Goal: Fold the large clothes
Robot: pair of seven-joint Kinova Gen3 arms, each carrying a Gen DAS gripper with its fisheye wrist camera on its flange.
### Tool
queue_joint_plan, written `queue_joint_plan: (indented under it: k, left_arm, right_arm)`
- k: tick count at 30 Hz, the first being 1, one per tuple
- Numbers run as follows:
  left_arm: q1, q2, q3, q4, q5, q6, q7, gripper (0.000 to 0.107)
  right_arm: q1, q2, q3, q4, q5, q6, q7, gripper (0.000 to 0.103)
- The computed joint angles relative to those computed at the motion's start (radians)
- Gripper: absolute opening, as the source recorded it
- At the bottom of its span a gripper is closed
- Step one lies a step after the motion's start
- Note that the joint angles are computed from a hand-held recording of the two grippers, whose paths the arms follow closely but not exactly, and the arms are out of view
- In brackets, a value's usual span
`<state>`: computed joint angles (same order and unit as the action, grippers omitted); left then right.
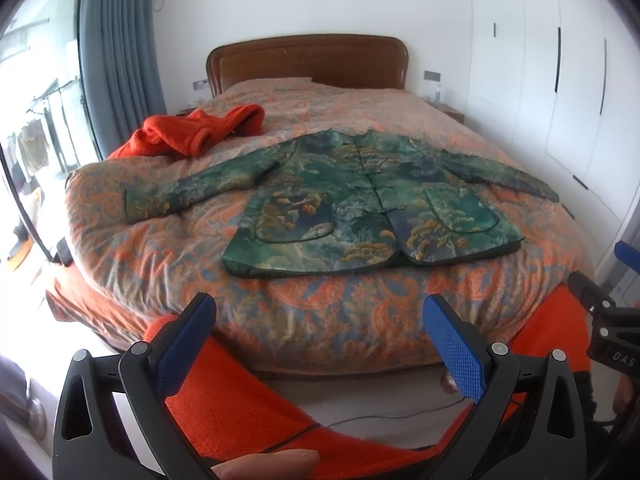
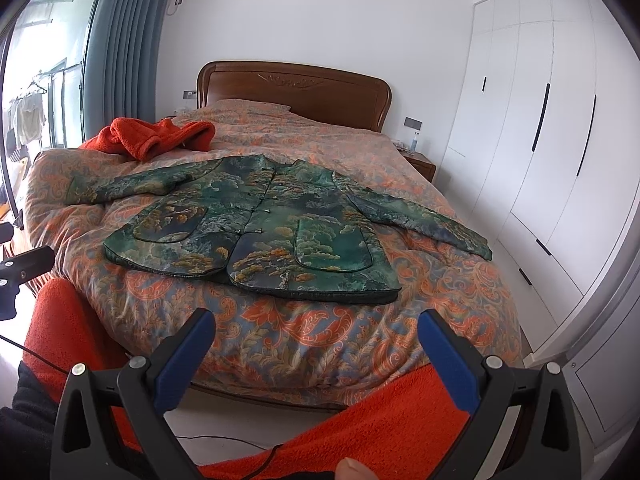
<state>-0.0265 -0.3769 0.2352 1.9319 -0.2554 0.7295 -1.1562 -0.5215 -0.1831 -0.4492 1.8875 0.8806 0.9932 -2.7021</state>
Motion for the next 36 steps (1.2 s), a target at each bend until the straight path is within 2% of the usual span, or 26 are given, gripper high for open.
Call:
queue_joint_plan:
  k: [28, 36]
  left_arm:
    - [-0.012, 0.004, 0.020, 0.014, -0.019, -0.013, 0.010, 0.103]
    - [0.001, 0.013, 0.004, 0.018, -0.013, -0.017, 0.003, 0.103]
  right_arm:
    - [-0.019, 0.021, 0.017, -0.007, -0.011, 0.005, -0.005, 0.103]
    - [-0.027, 0.032, 0.023, -0.012, -0.022, 0.004, 0.012, 0.103]
